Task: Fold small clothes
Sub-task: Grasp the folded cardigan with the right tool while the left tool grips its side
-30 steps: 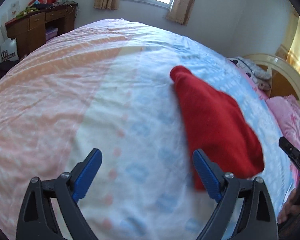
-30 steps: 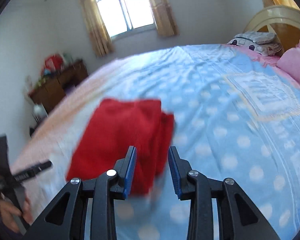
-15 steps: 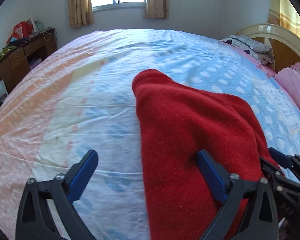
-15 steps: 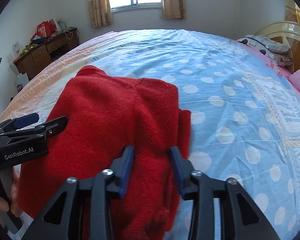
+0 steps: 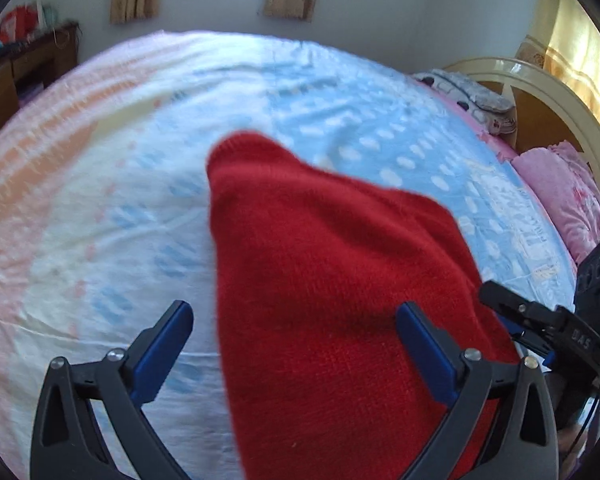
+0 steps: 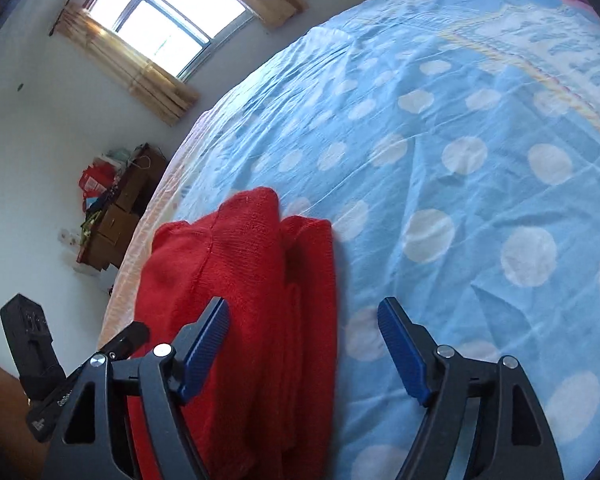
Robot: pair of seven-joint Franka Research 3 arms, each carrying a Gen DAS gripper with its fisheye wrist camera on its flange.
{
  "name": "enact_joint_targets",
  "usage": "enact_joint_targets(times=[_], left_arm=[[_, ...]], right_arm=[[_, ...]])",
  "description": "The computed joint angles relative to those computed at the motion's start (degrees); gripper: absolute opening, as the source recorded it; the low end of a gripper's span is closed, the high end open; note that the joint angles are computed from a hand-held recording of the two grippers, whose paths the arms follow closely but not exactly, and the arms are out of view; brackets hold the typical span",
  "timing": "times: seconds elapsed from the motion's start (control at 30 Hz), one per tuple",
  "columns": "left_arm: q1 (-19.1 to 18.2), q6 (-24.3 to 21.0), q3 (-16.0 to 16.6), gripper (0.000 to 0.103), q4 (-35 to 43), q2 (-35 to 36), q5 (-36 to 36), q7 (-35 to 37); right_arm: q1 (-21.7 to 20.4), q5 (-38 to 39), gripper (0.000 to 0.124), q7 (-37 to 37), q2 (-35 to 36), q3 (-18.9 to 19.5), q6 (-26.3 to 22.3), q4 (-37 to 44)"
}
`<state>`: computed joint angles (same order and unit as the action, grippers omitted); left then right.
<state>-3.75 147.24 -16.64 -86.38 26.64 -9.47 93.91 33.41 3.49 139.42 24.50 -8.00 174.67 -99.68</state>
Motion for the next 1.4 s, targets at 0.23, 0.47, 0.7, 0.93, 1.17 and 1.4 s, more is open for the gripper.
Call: enact_joint_targets(times=[0.23, 0.47, 0.7, 0.93, 1.17, 1.4], left_arm=[[1.39, -0.42, -1.8, 0.103, -0.19, 0.97, -4.64, 2.63], [0.89, 1.32, -1.37, 0.101, -0.74, 0.97, -3.83, 2.92], [1.29, 5.09, -2.48, 0.085, -2.81, 0.31, -4.62, 5.65], [3.16, 4.86, -4.38, 0.083, -2.48, 0.96, -7.67, 7.58], [4.78, 4.28, -5.92, 0.085, -2.55, 1.17, -12.21, 11.09], [3.69, 5.44, -4.78, 0.084, -3.59, 0.4, -12.36, 10.95]], right_arm=[[-1.74, -1.92, 0.09, -7.47, 3.29, 3.47, -5.71, 6.67], [-0.87, -3.71, 0.074, -9.13, 6.53, 2.5, -7.59, 11.61], [4.64, -8.47, 0.047, -6.59, 5.51, -3.44, -4.19, 9.08], [-6.09, 1.82, 0.063, -14.26, 5.73, 9.0, -0.41, 7.56], [-14.9, 12.03, 0.063, -23.21, 5.87, 20.5, 6.39, 4.82], [-5.85, 12.27, 0.052, -22.81, 5.64, 10.18, 3.47, 6.47]])
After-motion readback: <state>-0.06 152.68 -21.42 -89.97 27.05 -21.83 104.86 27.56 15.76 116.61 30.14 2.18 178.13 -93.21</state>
